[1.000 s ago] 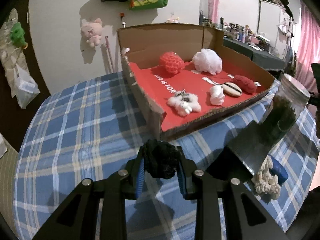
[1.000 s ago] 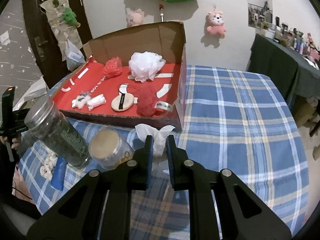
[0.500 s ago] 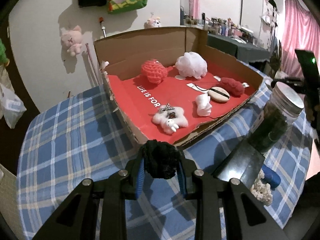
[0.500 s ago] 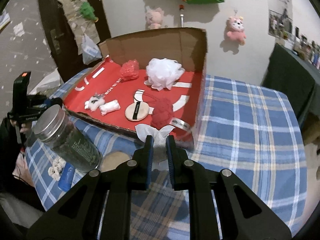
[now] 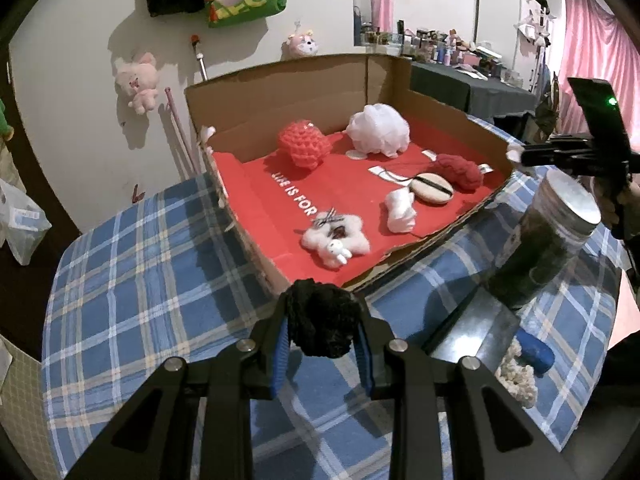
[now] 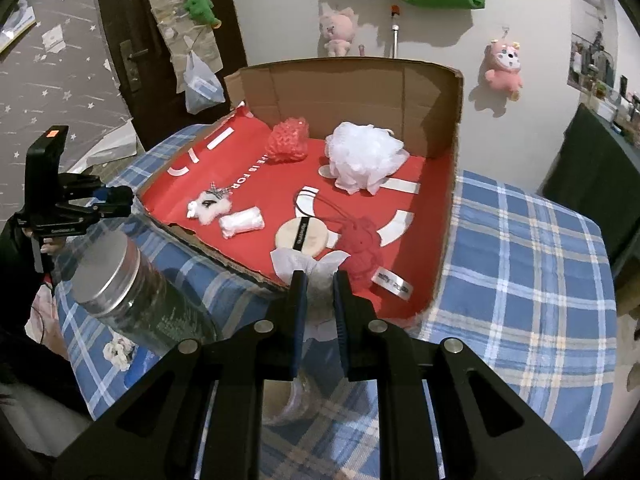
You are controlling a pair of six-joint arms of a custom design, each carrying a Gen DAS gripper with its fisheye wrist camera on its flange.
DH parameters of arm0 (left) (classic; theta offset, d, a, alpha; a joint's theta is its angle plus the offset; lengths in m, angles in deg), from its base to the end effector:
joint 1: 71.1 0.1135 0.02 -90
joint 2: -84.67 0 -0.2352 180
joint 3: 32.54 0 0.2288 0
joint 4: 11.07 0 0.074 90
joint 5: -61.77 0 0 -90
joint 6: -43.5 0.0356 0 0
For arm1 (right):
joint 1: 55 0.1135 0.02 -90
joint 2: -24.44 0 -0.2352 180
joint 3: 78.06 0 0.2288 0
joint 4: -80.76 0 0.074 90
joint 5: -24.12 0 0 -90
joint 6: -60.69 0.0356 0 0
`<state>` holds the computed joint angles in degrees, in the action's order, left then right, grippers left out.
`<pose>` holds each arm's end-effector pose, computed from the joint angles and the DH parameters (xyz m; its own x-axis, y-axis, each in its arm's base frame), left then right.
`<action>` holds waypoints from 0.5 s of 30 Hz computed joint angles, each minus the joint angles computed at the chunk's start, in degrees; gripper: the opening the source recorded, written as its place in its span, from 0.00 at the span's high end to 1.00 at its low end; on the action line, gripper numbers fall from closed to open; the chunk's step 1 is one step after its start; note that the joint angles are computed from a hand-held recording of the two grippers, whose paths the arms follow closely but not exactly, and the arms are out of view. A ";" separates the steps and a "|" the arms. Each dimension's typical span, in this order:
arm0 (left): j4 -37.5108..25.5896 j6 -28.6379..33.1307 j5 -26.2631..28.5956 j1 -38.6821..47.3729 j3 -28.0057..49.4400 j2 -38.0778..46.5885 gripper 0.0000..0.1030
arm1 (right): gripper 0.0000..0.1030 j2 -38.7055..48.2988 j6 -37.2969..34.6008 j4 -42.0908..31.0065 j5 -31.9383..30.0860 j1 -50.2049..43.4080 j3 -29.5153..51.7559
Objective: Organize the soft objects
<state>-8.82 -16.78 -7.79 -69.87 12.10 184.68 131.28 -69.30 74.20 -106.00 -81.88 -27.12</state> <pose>0.2555 -0.0069 0.0710 -0.6006 0.4518 -0.6597 0.5610 0.8260 0.0549 0.2451 -0.0985 0.0594 -0.6573 -0.2178 -0.7214 -0.4470 0.8834 0.1406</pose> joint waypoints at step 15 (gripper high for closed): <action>-7.77 1.31 -3.59 -8.91 5.99 1.39 0.71 | 0.87 2.89 0.33 -7.32 1.89 5.75 6.40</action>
<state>-16.59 -15.47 -11.38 -78.78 18.09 186.07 134.17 -68.97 66.88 -104.11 -76.12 -20.72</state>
